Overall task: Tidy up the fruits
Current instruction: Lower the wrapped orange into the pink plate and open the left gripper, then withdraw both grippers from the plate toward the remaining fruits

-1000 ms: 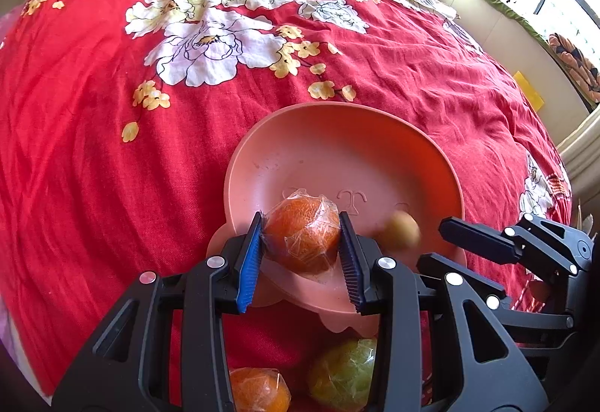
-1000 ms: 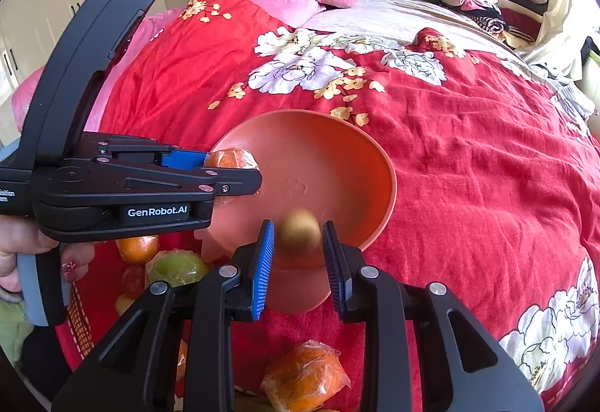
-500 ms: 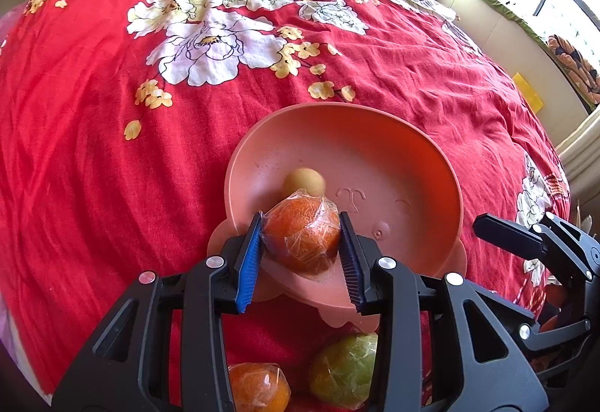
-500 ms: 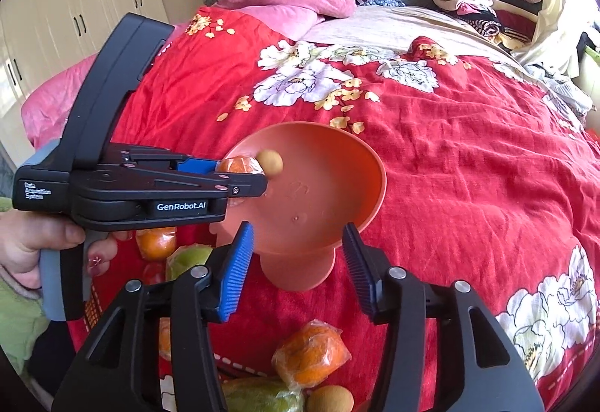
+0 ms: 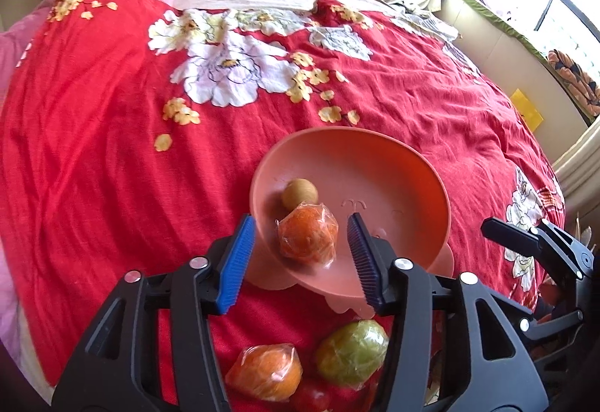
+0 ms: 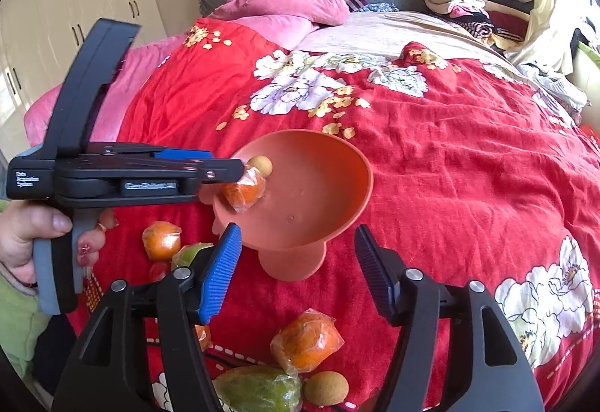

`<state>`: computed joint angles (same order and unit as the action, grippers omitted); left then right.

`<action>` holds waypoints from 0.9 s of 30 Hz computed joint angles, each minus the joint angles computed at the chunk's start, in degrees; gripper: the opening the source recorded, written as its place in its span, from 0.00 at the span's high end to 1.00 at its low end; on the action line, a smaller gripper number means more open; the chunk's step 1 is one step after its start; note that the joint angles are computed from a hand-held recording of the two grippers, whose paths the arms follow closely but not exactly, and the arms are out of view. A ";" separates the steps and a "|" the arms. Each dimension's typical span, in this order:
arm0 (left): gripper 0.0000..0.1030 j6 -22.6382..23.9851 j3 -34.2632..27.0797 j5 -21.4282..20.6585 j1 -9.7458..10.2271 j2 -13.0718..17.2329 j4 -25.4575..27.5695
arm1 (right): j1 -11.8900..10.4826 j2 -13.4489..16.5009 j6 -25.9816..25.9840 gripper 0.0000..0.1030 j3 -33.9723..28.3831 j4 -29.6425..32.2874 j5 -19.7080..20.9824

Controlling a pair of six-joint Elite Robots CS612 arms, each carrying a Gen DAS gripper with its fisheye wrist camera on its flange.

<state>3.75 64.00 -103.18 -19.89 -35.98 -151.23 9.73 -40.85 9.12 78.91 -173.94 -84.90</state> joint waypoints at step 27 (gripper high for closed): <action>0.12 -1.61 7.16 2.44 0.28 -4.15 -7.93 | -0.45 -1.46 2.64 0.12 2.56 -4.55 -1.87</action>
